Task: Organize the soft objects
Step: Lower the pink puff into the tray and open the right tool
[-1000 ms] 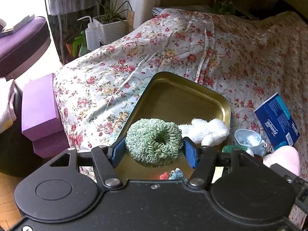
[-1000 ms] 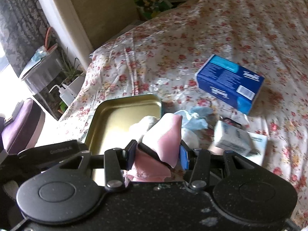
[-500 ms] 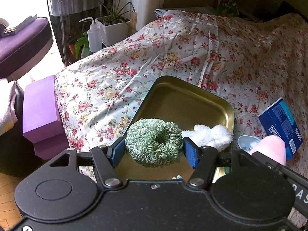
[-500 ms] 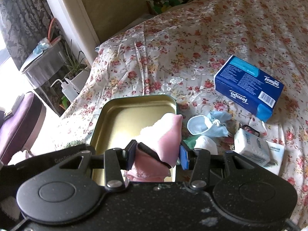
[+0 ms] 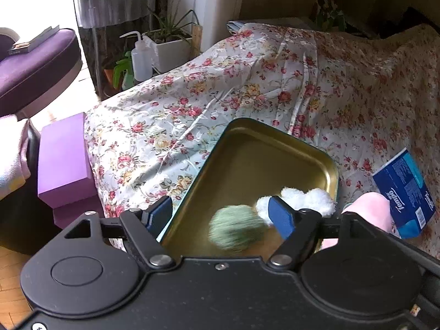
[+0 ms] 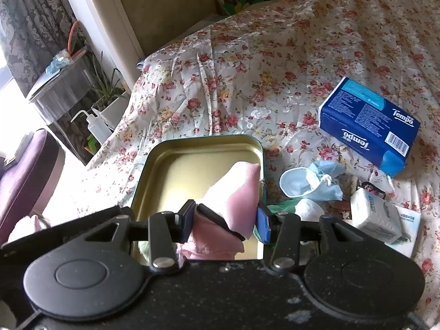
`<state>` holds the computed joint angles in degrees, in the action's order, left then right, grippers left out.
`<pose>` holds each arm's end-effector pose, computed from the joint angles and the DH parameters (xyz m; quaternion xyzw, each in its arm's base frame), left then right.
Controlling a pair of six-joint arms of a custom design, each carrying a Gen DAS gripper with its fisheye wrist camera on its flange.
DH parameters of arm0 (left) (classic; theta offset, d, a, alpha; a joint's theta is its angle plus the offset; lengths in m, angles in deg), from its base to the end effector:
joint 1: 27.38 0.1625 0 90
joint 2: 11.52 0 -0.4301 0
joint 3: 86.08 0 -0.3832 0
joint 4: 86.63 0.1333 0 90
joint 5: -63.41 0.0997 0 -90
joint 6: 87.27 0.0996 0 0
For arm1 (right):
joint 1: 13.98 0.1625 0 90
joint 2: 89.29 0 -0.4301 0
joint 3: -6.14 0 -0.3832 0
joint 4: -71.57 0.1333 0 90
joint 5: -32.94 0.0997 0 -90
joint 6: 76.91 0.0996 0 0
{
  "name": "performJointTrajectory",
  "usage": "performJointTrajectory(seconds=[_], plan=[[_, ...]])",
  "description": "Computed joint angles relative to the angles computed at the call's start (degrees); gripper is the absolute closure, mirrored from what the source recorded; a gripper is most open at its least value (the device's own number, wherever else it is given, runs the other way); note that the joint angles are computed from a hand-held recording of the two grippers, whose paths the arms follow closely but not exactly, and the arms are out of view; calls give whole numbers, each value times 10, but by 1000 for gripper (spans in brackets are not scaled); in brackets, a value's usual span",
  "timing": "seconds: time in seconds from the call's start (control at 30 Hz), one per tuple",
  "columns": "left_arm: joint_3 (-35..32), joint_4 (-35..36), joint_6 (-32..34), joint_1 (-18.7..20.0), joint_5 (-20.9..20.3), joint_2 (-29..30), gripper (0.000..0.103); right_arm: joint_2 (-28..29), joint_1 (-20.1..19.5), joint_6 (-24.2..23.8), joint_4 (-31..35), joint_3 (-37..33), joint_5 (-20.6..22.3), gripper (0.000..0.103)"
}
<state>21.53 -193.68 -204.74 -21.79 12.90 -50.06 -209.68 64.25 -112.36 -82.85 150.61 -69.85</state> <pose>-0.4527 -0.2419 -0.0533 -0.0986 0.8531 -0.3764 0.3476 0.0536 -0.2881 0.3677 0.1538 -0.9209 0.2721 0.2330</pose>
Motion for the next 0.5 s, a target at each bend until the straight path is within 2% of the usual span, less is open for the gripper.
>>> performJointTrajectory(seconds=[0.03, 0.1, 0.5], plan=[[-1, 6, -5, 0, 0, -1, 31, 5, 2, 0, -10, 2, -2, 56], [0, 10, -15, 0, -1, -3, 31, 13, 4, 0, -34, 6, -7, 47], [2, 7, -14, -2, -3, -3, 31, -27, -25, -25, -9, 9, 8, 43]])
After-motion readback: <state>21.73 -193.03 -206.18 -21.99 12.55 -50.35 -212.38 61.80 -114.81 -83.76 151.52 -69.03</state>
